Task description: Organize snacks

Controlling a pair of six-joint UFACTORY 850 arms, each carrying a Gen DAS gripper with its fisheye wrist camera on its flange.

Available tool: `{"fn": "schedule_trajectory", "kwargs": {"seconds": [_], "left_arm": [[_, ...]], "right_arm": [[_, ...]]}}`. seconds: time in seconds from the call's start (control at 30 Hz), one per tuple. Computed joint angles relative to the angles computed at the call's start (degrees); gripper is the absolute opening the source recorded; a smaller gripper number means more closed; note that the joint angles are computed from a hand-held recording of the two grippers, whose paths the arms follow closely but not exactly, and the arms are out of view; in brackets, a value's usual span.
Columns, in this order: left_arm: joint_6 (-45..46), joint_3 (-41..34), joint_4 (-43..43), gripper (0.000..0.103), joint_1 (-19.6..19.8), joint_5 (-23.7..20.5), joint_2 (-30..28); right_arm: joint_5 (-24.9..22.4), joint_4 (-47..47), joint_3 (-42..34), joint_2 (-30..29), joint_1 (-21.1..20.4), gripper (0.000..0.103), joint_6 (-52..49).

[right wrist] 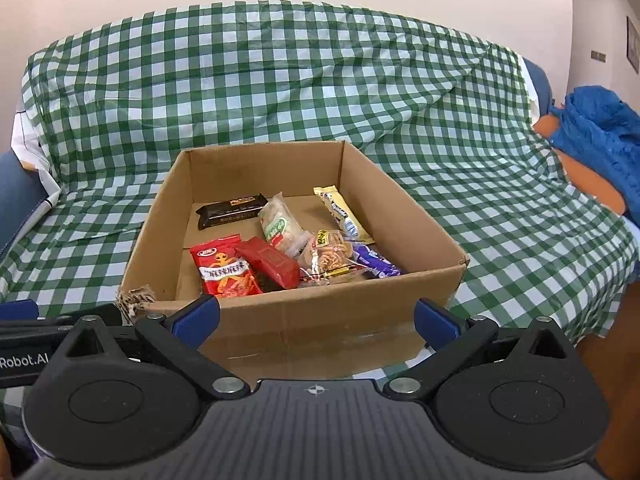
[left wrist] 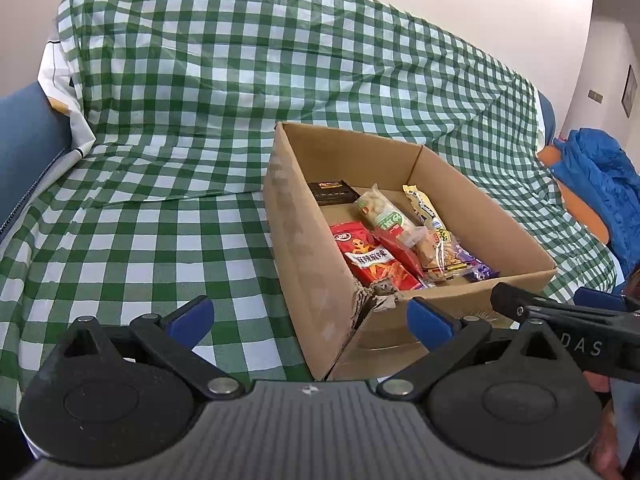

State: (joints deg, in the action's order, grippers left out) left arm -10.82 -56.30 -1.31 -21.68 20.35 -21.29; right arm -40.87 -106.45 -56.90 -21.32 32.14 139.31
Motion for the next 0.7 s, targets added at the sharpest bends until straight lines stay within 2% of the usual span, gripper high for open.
{"fn": "schedule_trajectory", "kwargs": {"seconds": [0.7], "left_arm": [[0.3,-0.3,-0.5,0.103,-0.3,0.8,-0.6]], "right_arm": [[0.6,-0.8,0.1,0.0,-0.7,0.102,0.8]]}}
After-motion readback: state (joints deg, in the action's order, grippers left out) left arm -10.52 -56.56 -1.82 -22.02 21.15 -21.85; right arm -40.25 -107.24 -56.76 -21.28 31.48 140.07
